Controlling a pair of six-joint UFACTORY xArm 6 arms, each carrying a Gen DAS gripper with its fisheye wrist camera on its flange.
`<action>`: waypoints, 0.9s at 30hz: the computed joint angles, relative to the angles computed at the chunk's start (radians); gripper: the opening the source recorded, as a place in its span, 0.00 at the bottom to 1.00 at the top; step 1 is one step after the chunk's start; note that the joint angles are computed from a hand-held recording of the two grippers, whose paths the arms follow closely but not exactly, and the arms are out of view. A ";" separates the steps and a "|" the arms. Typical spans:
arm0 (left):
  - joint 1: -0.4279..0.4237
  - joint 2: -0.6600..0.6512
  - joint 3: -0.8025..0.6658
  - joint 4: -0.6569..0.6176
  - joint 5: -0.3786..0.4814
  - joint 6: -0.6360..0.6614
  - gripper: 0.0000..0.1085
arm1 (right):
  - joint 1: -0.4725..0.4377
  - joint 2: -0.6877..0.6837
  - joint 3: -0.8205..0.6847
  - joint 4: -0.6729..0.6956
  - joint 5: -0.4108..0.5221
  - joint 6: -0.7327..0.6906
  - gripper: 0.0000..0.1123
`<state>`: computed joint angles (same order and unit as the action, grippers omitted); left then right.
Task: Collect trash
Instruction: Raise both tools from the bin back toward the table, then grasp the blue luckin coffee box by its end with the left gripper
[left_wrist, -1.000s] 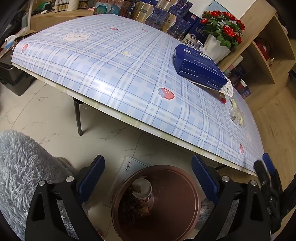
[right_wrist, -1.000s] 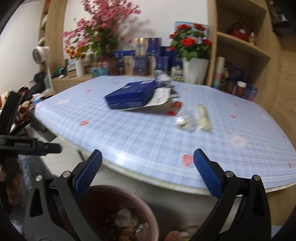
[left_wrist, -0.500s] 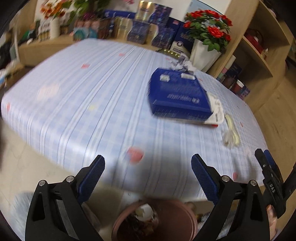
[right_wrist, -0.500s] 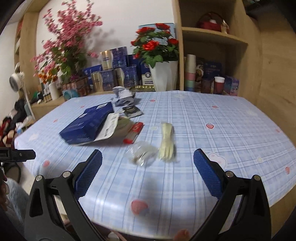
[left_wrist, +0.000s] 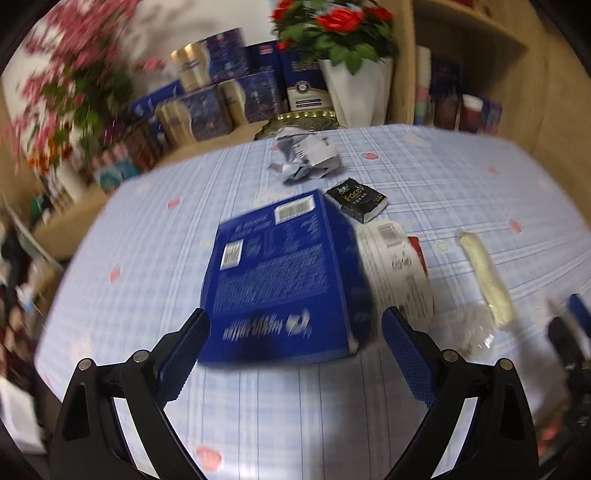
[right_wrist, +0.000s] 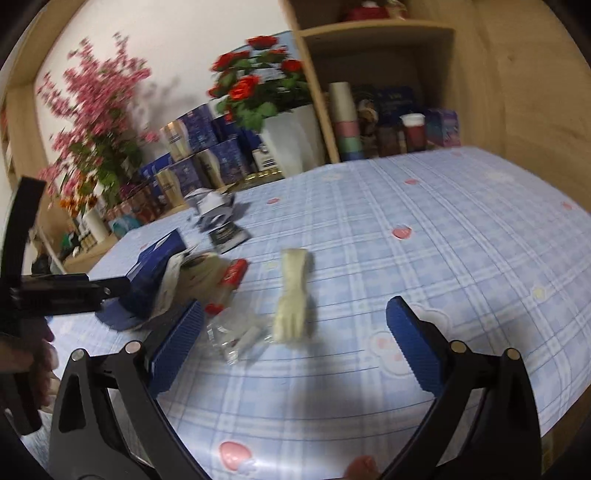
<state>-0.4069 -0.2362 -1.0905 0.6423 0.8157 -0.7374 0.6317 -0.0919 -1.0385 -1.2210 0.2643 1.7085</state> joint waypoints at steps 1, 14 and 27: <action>-0.012 0.024 -0.025 0.028 0.019 0.002 0.85 | -0.011 -0.002 0.004 -0.005 -0.009 0.020 0.87; -0.089 0.210 -0.165 0.257 0.241 0.022 0.73 | -0.043 0.011 0.000 -0.059 -0.075 0.107 0.87; 0.041 0.058 -0.089 0.046 0.090 0.160 0.28 | -0.040 0.019 -0.001 -0.040 -0.078 0.095 0.87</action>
